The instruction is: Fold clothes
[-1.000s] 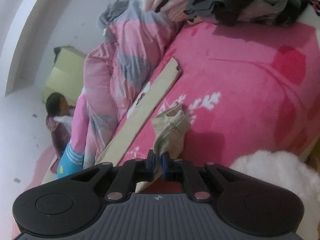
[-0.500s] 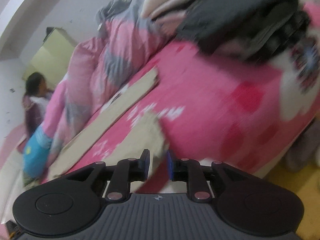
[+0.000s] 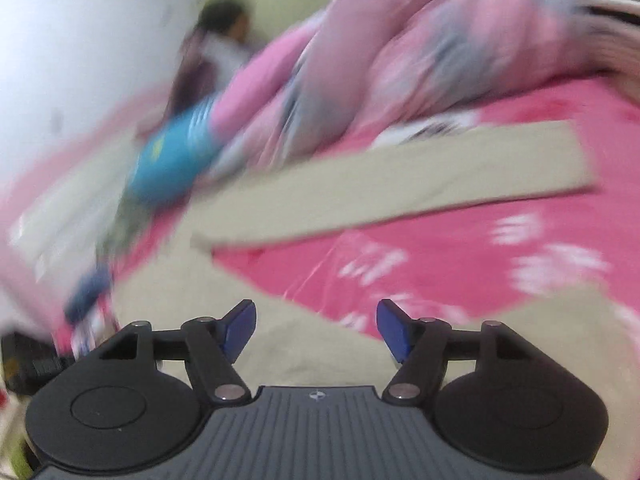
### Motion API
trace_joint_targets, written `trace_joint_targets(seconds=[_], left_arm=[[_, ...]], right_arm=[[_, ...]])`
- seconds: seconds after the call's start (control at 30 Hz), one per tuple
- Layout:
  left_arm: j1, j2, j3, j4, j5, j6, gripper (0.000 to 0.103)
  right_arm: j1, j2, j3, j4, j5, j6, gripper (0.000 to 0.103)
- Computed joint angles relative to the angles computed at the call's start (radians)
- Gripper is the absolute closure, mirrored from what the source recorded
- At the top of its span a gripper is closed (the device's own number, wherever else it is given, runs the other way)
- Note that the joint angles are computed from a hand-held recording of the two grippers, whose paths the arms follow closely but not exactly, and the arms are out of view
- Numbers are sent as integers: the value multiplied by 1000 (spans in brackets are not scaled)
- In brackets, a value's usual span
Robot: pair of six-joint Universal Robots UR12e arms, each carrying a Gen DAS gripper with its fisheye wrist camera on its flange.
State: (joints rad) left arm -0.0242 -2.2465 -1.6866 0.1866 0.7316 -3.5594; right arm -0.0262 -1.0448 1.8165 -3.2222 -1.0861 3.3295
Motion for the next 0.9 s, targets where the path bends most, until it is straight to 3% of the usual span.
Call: trace_joint_targets(seconds=[0.17, 0.23, 0.33, 0.4, 0.53, 0.7, 0.77, 0.8, 0.83, 0.9], left_arm=[[-3, -19, 27, -31, 2, 40, 63], [-3, -23, 33, -44, -3, 64, 57], [-3, -30, 40, -33, -29, 82, 45], [-5, -32, 46, -39, -30, 80, 41], [-15, -35, 55, -57, -1, 65, 33], [-32, -32, 55, -96, 73, 94, 32], [-37, -30, 56, -117, 97, 114, 33], [-38, -30, 55, -116, 100, 119, 33], [-38, -29, 54, -114, 102, 124, 33], [-38, -29, 52, -111, 104, 132, 33]], right_arm=[[35, 70, -125, 256, 16, -239, 38], [37, 63, -108, 232, 37, -287, 80], [45, 48, -62, 127, 47, -335, 91], [69, 41, -29, 32, 2, -401, 91], [137, 28, 47, -117, -91, -692, 90], [236, 96, 87, -358, -315, -993, 88], [242, 104, 92, -399, -334, -1019, 88], [235, 93, 96, -381, -314, -1001, 83], [219, 75, 102, -343, -271, -965, 71], [176, 37, 113, -269, -159, -874, 59]])
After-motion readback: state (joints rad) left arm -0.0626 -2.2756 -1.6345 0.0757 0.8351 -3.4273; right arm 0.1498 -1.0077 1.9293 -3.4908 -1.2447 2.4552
